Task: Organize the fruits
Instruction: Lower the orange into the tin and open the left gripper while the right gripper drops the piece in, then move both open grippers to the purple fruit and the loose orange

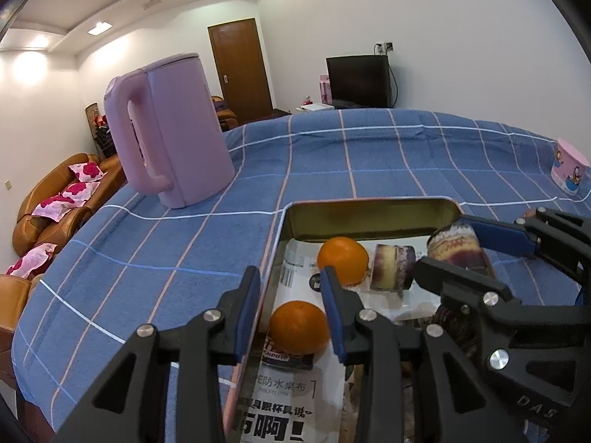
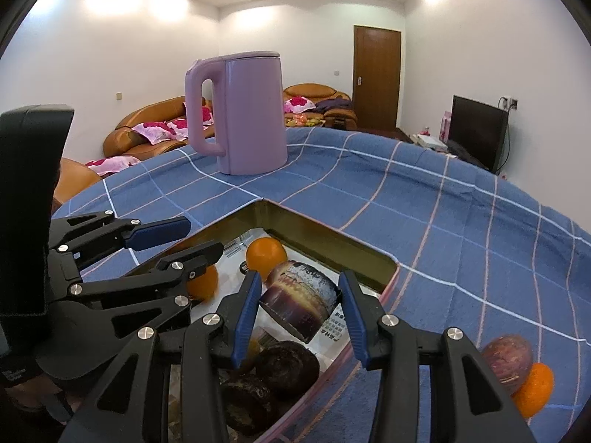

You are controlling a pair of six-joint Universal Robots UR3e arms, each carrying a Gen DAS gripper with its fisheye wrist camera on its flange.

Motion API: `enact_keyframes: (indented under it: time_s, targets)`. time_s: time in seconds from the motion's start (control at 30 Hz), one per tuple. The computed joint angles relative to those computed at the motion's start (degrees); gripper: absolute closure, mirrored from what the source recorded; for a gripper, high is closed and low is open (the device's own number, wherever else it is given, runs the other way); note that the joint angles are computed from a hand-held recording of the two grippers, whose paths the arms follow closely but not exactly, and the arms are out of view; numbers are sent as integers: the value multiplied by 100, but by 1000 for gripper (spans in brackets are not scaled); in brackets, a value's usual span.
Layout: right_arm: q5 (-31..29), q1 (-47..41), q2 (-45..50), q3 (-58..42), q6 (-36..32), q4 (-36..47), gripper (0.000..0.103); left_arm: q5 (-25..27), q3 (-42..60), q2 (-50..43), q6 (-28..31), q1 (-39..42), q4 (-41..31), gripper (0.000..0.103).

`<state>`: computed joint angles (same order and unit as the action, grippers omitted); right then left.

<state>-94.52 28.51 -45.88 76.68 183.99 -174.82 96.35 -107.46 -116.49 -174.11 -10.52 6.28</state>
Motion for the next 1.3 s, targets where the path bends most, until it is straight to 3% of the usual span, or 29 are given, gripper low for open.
enact_keyframes:
  time_s: [0.13, 0.37, 0.5, 0.9, 1.07, 1.3]
  targets:
    - [-82, 19, -13, 39, 43, -66, 55, 85, -26, 15, -64, -1, 8, 46]
    - [-212, -7, -280, 533, 138, -518, 49, 204, -191, 182, -74, -92, 157, 30]
    - [-351, -12, -627, 1123, 112, -959, 43, 214, -266, 338, -155, -215, 243, 27]
    - [-1328, -809, -2364, 3611, 242, -1239, 42, 407, 480, 51, -341, -1226, -107, 22]
    - [-837, -1455, -2781, 4215, 175, -1075, 42, 462, 1041, -270, -419, -1556, -485, 22]
    - [-211, -1767, -2819, 4193, -21, -678, 42, 557, 1604, -596, -447, -1842, -844, 21]
